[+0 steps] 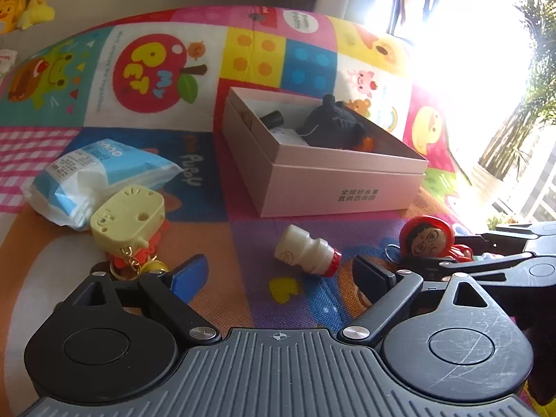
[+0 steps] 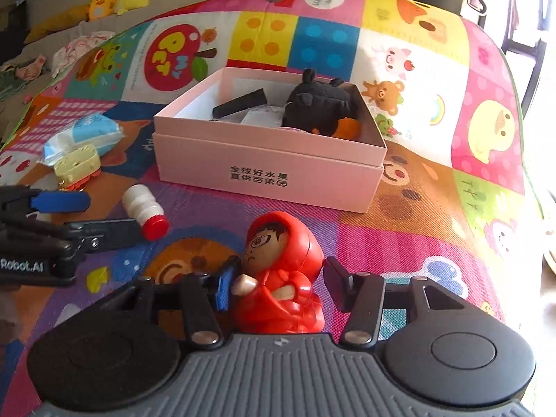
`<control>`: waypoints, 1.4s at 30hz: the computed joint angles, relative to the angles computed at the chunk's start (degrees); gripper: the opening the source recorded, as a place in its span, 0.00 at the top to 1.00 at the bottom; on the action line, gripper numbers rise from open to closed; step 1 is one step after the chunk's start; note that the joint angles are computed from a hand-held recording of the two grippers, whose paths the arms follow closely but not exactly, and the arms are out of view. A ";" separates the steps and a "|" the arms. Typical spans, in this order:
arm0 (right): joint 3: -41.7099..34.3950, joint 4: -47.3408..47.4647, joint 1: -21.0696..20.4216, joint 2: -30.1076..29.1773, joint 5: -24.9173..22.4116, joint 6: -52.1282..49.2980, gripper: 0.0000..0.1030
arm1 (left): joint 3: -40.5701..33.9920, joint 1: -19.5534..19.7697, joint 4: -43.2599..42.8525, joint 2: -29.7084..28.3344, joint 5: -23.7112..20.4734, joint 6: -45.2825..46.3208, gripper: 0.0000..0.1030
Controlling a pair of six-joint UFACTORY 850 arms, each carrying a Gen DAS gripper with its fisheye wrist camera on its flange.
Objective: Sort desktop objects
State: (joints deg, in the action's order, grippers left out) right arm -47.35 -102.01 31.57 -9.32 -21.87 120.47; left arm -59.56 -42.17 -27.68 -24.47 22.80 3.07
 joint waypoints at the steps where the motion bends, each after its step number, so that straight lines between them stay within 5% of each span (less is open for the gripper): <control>1: 0.39 -1.74 -0.65 0.37 0.96 2.38 0.49 | 0.01 0.02 0.21 0.01 0.01 -0.22 0.08; 3: 1.59 -4.36 -0.80 1.43 0.90 4.92 0.41 | 0.04 0.04 0.45 0.01 0.04 -0.46 0.08; 7: 6.22 -9.51 0.90 5.35 -3.37 9.69 0.02 | -0.07 -0.03 0.36 -0.06 -0.14 -0.11 0.08; 15: 11.96 -9.53 1.25 9.54 1.02 14.37 0.00 | -2.01 -1.33 -3.58 -1.08 -1.65 10.07 0.10; 20: 11.70 -9.38 1.56 8.84 0.58 14.44 0.00 | -5.93 -3.36 -17.17 -3.86 -0.38 30.82 0.28; 24: 12.43 -13.04 1.90 9.45 -1.06 18.38 0.00 | -8.04 -3.67 -22.39 -5.25 -0.76 37.96 0.43; 25: 12.31 -13.27 2.27 9.33 -2.62 17.88 0.00 | -8.34 -3.67 -23.74 -5.40 -1.10 39.44 0.51; 28: 10.71 -11.90 3.18 8.12 -6.26 13.58 0.06 | -7.59 -3.70 -24.05 -4.74 -1.14 39.46 0.51; 36: 1.81 -3.53 1.76 0.69 -3.10 -2.32 0.23 | -1.95 -3.60 -16.01 -0.12 -2.78 28.45 0.51; 38: 1.04 -0.99 0.86 0.41 -0.73 -4.33 0.32 | -0.85 -3.58 -13.97 0.75 -2.78 26.43 0.51; 40: 0.48 4.36 0.53 0.86 0.58 -9.90 0.51 | -0.15 -3.49 -13.05 1.38 -2.69 25.54 0.51; 42: 0.59 8.20 0.24 2.11 1.40 -13.24 0.52 | 0.10 -3.27 -12.54 1.75 -2.76 24.94 0.51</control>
